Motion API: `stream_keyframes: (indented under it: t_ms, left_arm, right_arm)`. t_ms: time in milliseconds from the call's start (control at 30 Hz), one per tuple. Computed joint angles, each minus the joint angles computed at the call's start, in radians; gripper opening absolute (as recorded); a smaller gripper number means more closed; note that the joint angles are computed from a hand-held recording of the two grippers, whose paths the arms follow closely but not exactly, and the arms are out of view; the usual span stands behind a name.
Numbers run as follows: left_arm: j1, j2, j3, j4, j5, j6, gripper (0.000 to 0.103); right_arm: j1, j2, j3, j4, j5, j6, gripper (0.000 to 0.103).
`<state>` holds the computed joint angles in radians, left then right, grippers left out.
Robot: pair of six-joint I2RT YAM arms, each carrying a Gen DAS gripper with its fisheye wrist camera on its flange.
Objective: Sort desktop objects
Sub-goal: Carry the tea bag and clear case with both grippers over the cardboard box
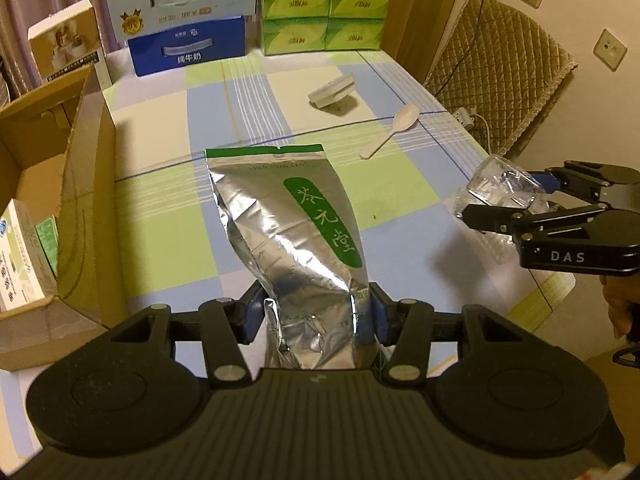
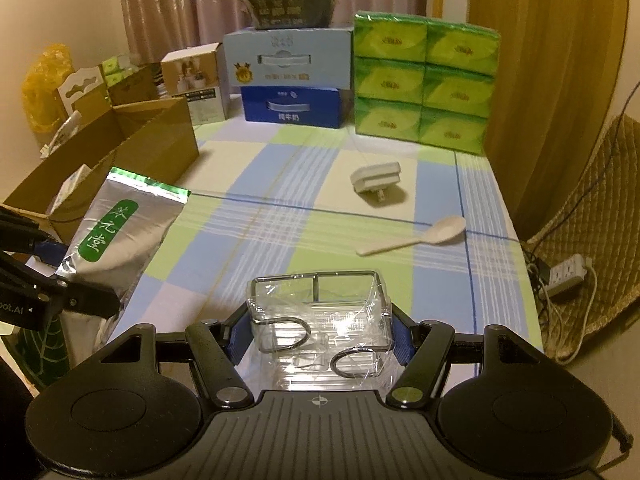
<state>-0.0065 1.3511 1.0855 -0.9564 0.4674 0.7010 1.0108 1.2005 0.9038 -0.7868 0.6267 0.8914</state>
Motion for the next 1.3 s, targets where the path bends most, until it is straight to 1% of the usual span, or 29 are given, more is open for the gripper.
stream_keyframes:
  t_ms: [300, 567, 833, 933, 1067, 1233, 1300]
  left_arm:
    - [0.071, 0.01, 0.085, -0.089, 0.044, 0.087, 0.047]
    - [0.147, 0.044, 0.181, -0.162, 0.079, 0.161, 0.047]
    - [0.233, 0.112, 0.319, -0.258, 0.117, 0.25, 0.047]
    - [0.269, 0.153, 0.388, -0.305, 0.135, 0.287, 0.047]
    - [0.325, 0.233, 0.513, -0.379, 0.155, 0.328, 0.047]
    - [0.399, 0.357, 0.725, -0.478, 0.168, 0.376, 0.047]
    - [0.426, 0.426, 0.843, -0.533, 0.167, 0.394, 0.047]
  right_arm:
    - [0.001, 0.075, 0.106, 0.018, 0.009, -0.066, 0.064]
    - [0.006, 0.174, 0.21, 0.063, 0.009, -0.129, 0.064]
    - [0.01, 0.286, 0.341, 0.101, 0.001, -0.187, 0.064]
    - [0.012, 0.341, 0.412, 0.107, -0.004, -0.213, 0.064]
    - [0.011, 0.411, 0.501, 0.118, -0.013, -0.247, 0.064]
    - [-0.002, 0.504, 0.614, 0.135, -0.043, -0.288, 0.064]
    - [-0.011, 0.543, 0.663, 0.142, -0.062, -0.295, 0.064]
